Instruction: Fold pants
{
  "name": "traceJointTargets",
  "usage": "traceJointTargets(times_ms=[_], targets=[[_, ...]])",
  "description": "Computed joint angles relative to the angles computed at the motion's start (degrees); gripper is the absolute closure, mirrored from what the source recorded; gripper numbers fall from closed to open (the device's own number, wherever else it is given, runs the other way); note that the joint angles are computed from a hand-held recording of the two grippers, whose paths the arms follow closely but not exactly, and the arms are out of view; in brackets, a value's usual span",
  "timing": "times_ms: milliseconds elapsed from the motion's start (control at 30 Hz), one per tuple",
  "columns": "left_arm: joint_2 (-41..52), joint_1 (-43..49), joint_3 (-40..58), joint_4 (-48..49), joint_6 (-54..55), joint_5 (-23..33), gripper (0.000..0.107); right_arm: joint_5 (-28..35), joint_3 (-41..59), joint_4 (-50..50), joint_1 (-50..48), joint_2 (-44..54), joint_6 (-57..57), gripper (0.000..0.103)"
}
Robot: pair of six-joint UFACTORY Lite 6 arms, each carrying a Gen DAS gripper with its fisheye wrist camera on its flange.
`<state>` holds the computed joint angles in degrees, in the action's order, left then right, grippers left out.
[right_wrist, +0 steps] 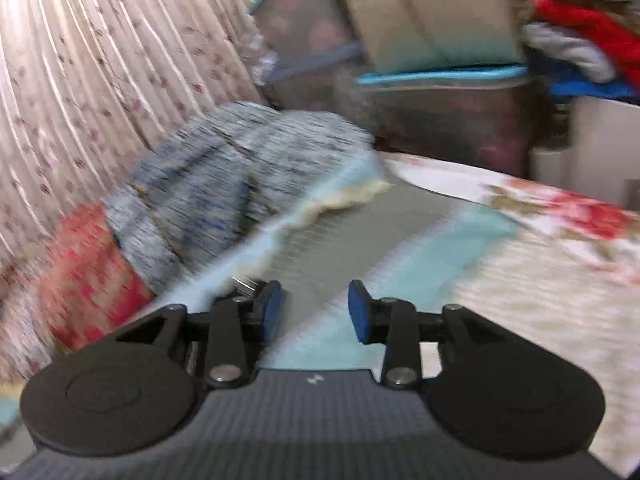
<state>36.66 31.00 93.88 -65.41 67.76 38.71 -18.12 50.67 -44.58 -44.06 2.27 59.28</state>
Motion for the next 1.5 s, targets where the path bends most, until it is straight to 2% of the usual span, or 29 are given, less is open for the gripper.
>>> traceJointTargets(times_ms=[67,133,200,300,367,400,433,467,500,533,567,600,633,700,800,900,1000,1067,1133,1233,1300,1333,1367,1433,1500], targets=[[-5.62,1.60,-8.98,1.76,4.15,2.50,0.047,-1.41,-6.74,-6.32,-5.59,-4.58,2.62,0.056],[-9.81,2.55,-15.98,3.78,5.59,4.31,0.024,-5.21,-13.01,-15.00,-11.97,-8.06,8.34,0.054],[-11.98,2.83,-20.64,5.64,5.34,5.08,0.023,-9.04,-18.03,-22.04,-17.83,-10.00,12.39,0.053],[-12.31,2.48,-24.38,9.80,-0.33,5.79,0.023,-12.02,-23.17,-21.85,-23.08,-10.20,9.86,0.053],[-12.80,2.24,-27.04,8.97,-1.15,5.24,0.025,-12.76,-24.29,-23.19,-24.49,-9.24,11.37,0.053],[-14.61,1.65,-30.09,6.63,0.81,2.83,0.037,-13.21,-24.27,-23.03,-24.56,-7.82,11.29,0.052],[-16.01,0.82,-31.97,5.67,2.21,1.19,0.067,-13.46,-23.98,-22.81,-24.26,-6.63,11.41,0.052],[-16.10,0.12,-31.78,6.86,1.33,1.95,0.085,-13.49,-23.48,-21.76,-23.03,-5.38,11.38,0.051],[-14.80,-0.03,-30.05,8.81,-1.96,5.05,0.097,-13.88,-22.75,-21.74,-21.92,-4.06,12.46,0.052],[-14.50,-0.03,-29.18,9.54,-5.01,6.63,0.098,-14.11,-21.78,-21.96,-20.47,-2.72,14.58,0.052],[-15.74,-0.12,-29.48,9.82,-6.40,6.73,0.098,-14.05,-20.82,-22.72,-19.30,-1.87,16.74,0.070],[-17.24,0.10,-29.78,9.88,-6.44,6.79,0.099,-13.39,-19.69,-23.10,-16.62,-1.20,18.30,0.094],[-18.90,1.02,-29.93,9.42,-5.95,7.65,0.099,-11.12,-18.22,-24.74,-14.35,-1.18,20.50,0.095],[-21.31,4.95,-27.51,8.91,-5.95,12.40,0.099,-7.62,-18.09,-24.42,-11.43,-5.22,23.08,0.096],[-22.08,12.69,-20.49,9.43,-7.74,21.76,0.100,-13.11,-19.45,-29.26,-17.57,-16.57,30.51,0.096],[-22.74,19.10,-15.70,10.61,-8.43,29.32,0.100,-25.11,-19.27,-40.53,-30.91,-26.35,41.04,0.096],[-26.15,23.73,-17.18,13.50,-5.48,32.34,0.100,-37.01,-20.27,-48.05,-43.47,-31.40,43.75,0.096],[-27.62,25.15,-19.78,15.89,-3.99,32.27,0.100,-42.07,-23.38,-52.19,-50.69,-34.97,42.96,0.096],[-29.60,25.67,-25.58,19.39,-1.42,29.09,0.100,-43.82,-26.71,-54.70,-56.12,-34.93,39.10,0.096],[-30.57,24.56,-32.92,25.46,-0.83,22.57,0.095,-39.10,-31.84,-58.18,-60.72,-31.28,32.87,0.093],[-31.38,25.34,-35.55,28.32,0.71,19.79,0.095,-34.11,-33.85,-61.09,-62.59,-29.13,32.07,0.084],[-31.49,27.03,-35.12,28.02,2.78,20.16,0.094,-33.43,-33.85,-62.92,-64.42,-28.13,32.51,0.077],[-31.07,29.42,-33.75,26.86,5.17,21.70,0.093,-34.34,-33.73,-64.68,-67.93,-26.90,32.43,0.065],[-28.96,32.28,-28.38,23.25,6.59,24.38,0.085,-37.15,-32.24,-64.50,-75.80,-24.57,31.28,0.063],[-26.01,32.31,-21.50,19.39,6.09,25.01,0.081,-38.27,-31.88,-62.94,-79.00,-28.63,30.94,0.063]])
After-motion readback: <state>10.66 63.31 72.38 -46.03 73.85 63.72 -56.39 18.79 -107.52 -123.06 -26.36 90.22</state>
